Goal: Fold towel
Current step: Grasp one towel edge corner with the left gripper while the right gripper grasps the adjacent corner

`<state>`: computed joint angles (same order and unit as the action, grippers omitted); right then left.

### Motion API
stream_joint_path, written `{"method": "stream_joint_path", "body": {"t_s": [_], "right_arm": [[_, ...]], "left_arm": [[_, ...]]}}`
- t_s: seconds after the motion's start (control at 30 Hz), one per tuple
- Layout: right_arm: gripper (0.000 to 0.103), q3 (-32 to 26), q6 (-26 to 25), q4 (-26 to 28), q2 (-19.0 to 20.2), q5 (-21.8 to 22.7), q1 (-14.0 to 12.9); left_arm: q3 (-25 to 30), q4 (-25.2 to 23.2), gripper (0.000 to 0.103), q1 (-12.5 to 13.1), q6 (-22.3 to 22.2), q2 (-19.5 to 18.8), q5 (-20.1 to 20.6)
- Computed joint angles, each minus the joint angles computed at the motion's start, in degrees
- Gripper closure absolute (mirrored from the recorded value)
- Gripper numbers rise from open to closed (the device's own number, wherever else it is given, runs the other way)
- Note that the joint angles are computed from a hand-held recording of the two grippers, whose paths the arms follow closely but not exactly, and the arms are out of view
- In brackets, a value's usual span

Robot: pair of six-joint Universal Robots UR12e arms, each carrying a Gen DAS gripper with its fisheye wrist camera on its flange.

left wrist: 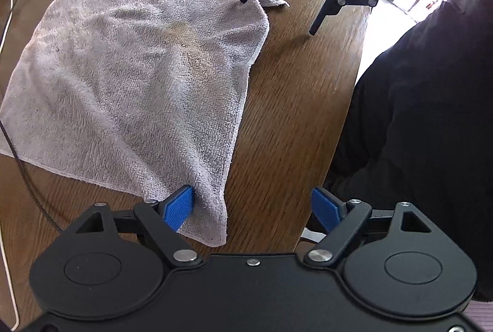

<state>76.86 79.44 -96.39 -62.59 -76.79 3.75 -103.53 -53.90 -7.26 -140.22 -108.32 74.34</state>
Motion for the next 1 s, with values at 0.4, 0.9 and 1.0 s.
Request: {"method": "stream_joint_path", "body": {"t_s": [0.4,0.9,1.0], "right_arm": [[0.028,-2.1,-3.3,1.4,1.1,-1.4,-0.1],[0.046,-4.6,-6.3,2.1,2.5,-2.1,-0.4],[0.047,-5.1,-7.9,2.5,2.8,-2.7,-0.2]], "left_arm": [[-1.0,1.0,0.042,0.5,1.5,0.7,1.3],[1.1,-2.2,0.064,0.6,3.1,0.0,4.1],[1.7,-2.8,0.076,0.7,3.3,-0.3,4.7]]}}
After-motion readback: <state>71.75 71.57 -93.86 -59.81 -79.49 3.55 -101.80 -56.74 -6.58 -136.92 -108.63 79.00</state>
